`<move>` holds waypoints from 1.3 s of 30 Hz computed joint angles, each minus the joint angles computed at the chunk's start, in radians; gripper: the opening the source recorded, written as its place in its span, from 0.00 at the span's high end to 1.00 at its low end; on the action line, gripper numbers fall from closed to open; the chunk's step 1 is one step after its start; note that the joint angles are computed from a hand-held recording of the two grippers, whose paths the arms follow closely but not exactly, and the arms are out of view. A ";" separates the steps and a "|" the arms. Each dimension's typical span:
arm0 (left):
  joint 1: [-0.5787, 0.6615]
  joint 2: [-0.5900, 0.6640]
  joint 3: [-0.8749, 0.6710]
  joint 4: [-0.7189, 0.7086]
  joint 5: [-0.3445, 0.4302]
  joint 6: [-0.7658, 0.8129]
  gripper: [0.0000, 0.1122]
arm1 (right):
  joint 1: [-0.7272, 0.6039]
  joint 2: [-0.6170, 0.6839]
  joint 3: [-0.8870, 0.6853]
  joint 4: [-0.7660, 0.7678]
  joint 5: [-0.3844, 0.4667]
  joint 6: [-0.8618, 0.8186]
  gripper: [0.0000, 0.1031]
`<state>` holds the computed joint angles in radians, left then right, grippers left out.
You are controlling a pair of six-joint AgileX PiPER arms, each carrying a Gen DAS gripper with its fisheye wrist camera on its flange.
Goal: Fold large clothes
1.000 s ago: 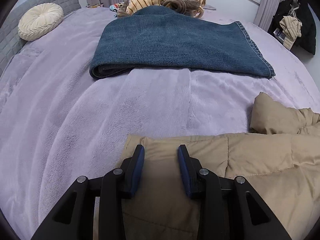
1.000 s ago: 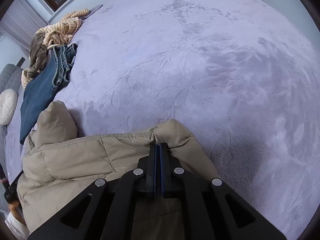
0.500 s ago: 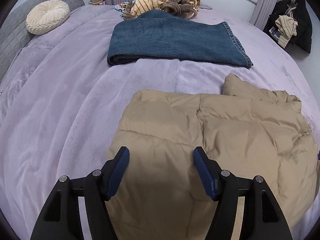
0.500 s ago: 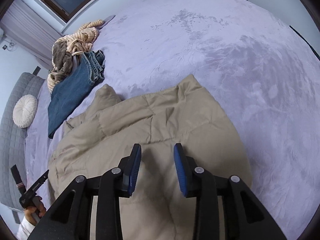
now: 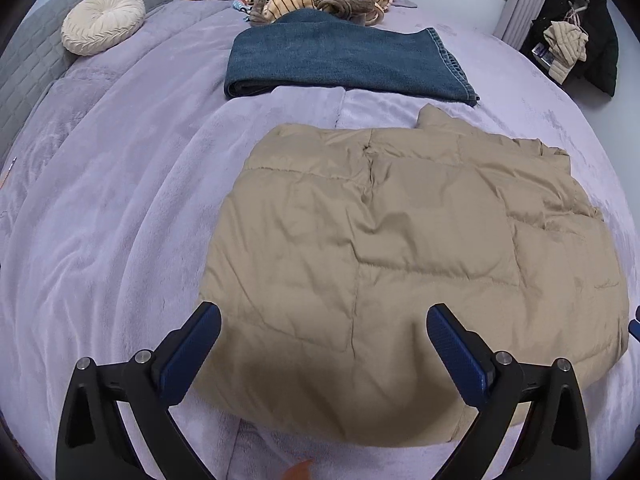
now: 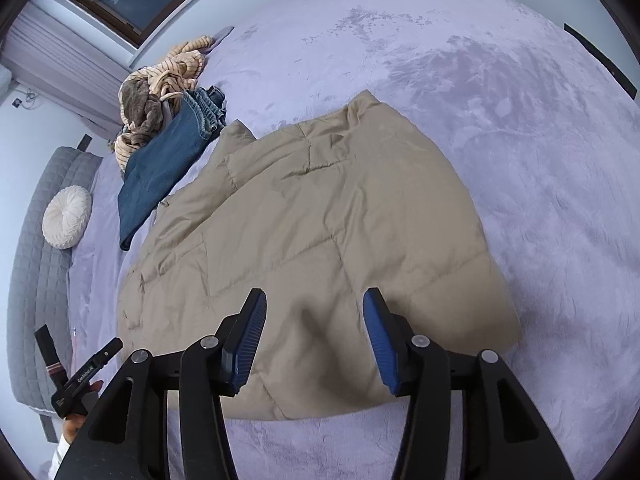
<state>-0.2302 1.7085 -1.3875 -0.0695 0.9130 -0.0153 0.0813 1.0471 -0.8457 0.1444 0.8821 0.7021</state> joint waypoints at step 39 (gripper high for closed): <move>0.369 0.110 0.315 -0.873 0.015 0.460 0.08 | -0.300 0.079 0.507 1.330 -0.314 -0.934 0.00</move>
